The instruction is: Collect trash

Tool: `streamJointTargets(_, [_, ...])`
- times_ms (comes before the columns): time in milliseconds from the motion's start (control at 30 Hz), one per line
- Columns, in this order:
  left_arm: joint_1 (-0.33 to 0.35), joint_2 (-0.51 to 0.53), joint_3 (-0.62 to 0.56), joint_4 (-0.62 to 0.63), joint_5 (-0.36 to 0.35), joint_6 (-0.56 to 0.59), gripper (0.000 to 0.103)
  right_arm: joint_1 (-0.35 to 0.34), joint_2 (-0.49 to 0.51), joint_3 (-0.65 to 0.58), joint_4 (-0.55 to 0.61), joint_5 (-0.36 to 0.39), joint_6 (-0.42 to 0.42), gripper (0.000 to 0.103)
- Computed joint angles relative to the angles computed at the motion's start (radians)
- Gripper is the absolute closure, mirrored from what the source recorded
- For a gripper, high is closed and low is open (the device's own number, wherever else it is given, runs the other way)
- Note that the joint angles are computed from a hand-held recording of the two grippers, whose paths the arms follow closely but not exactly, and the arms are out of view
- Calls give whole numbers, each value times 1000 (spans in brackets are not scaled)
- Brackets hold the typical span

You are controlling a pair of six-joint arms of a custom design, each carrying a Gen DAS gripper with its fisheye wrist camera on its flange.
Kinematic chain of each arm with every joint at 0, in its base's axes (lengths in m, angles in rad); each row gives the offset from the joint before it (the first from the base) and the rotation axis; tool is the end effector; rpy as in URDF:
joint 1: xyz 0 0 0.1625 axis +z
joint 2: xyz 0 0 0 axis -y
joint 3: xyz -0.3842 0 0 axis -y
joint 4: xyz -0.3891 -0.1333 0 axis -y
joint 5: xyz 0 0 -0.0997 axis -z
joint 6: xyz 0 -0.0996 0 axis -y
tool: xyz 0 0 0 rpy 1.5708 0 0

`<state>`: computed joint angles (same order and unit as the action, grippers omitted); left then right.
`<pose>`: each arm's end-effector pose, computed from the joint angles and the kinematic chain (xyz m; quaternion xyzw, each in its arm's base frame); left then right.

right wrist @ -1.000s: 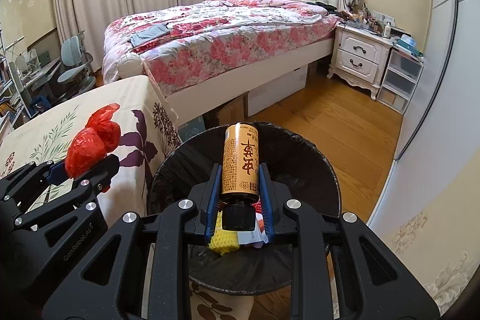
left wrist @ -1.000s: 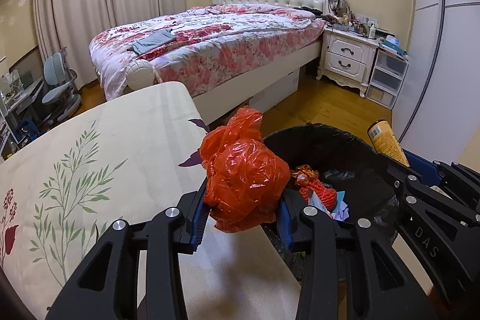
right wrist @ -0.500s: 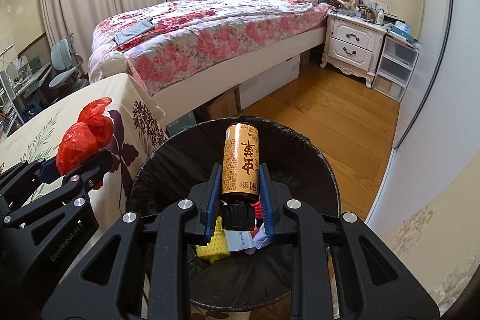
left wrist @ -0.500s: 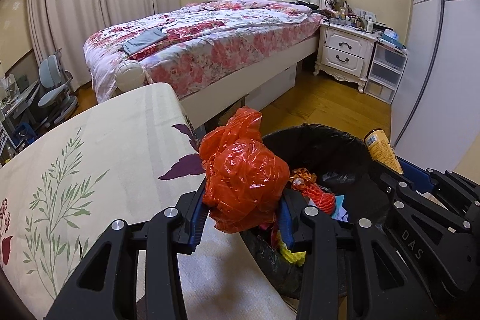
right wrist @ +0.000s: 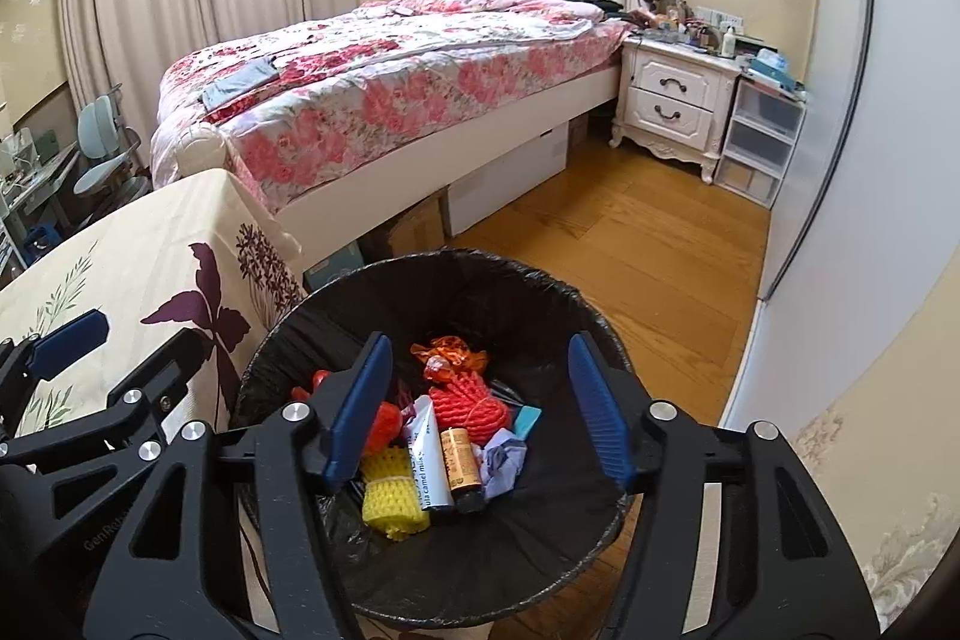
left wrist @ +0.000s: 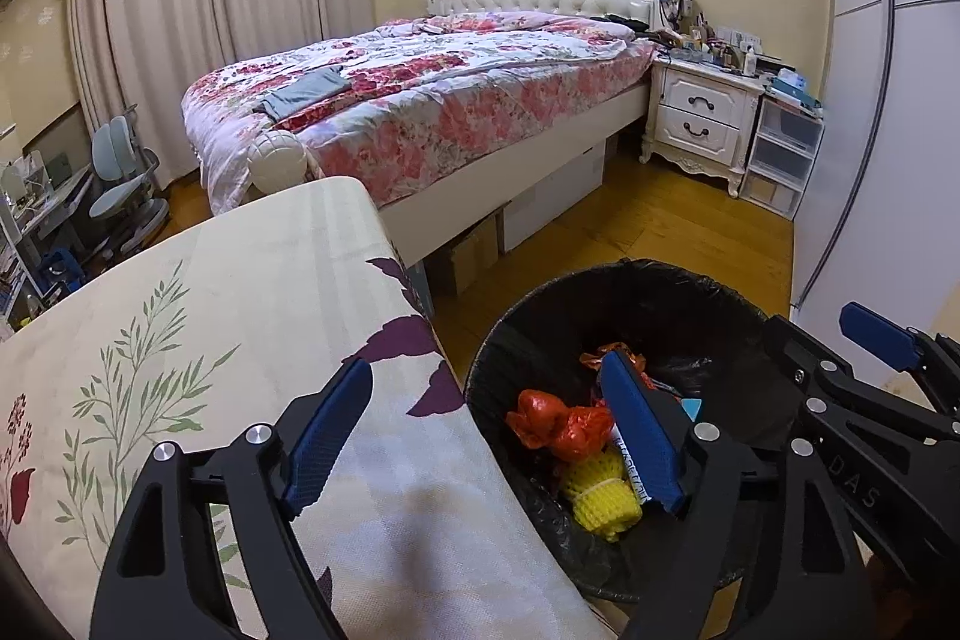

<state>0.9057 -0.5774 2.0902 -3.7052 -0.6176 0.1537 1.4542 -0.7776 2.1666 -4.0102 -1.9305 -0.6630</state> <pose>-0.1145 -0.4936 -0.0051 0.2080 0.8319 -0.3734 0.3538 0.0424 -0.4828 0.0895 0.1433 -0.8439 0.3975 0.3306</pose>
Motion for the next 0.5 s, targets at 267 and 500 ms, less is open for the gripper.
streamJointTargets(267, [-12,-20,29,-33,14,-5,19,13,-9,17,-62,-18,8,19])
streamJointTargets(500, [-31,-49,73,-65,24,-22,17,25,-22,52,-98,-29,12,13])
